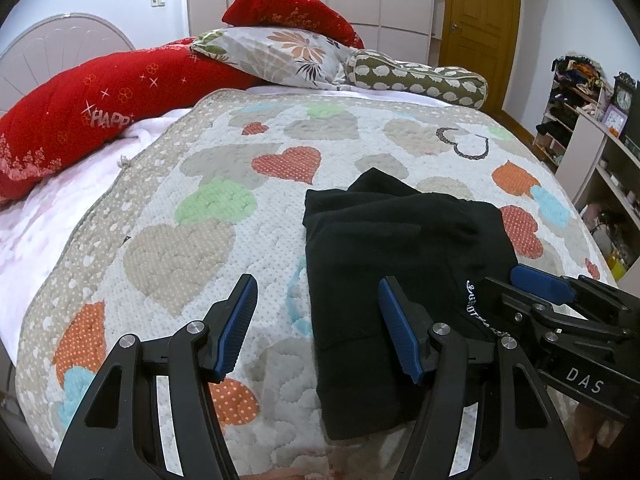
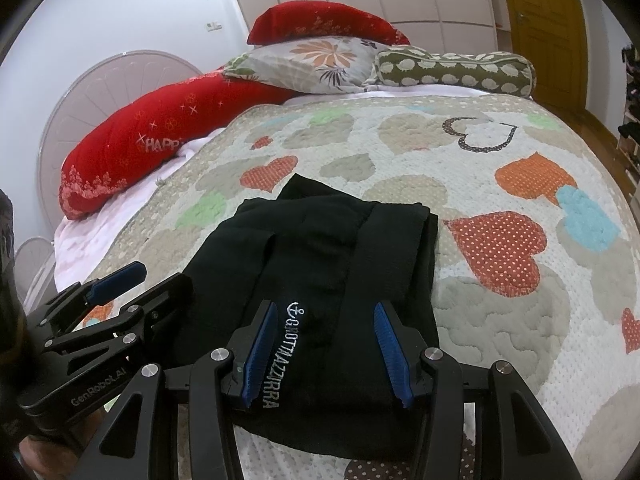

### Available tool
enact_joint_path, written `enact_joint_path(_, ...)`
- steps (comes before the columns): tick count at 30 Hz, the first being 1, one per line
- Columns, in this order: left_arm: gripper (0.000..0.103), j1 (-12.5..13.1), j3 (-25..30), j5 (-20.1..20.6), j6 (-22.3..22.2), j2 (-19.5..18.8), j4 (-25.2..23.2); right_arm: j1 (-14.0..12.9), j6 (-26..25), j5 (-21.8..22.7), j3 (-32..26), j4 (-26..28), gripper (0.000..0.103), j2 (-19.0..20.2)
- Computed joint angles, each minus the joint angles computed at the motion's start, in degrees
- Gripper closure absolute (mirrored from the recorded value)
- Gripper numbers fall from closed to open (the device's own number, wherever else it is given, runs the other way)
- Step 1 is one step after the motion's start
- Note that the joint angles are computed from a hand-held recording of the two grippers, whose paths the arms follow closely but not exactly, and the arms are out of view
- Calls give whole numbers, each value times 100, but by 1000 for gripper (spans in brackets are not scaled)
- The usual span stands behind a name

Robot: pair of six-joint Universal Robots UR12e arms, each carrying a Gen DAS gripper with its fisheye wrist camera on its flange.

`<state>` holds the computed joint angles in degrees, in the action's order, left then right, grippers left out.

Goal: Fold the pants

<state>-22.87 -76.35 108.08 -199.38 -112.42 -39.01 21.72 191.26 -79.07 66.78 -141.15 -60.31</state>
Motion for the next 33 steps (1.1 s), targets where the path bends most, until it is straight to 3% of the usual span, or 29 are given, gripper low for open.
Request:
enact_joint_path(28,40,87,-36,-108,-26,61,3,30,-58,-26,-17,31,54,3)
enact_joint_path(33,40,92,-187,44,-6,129,381,31,-28,-24,4,22,54,-14)
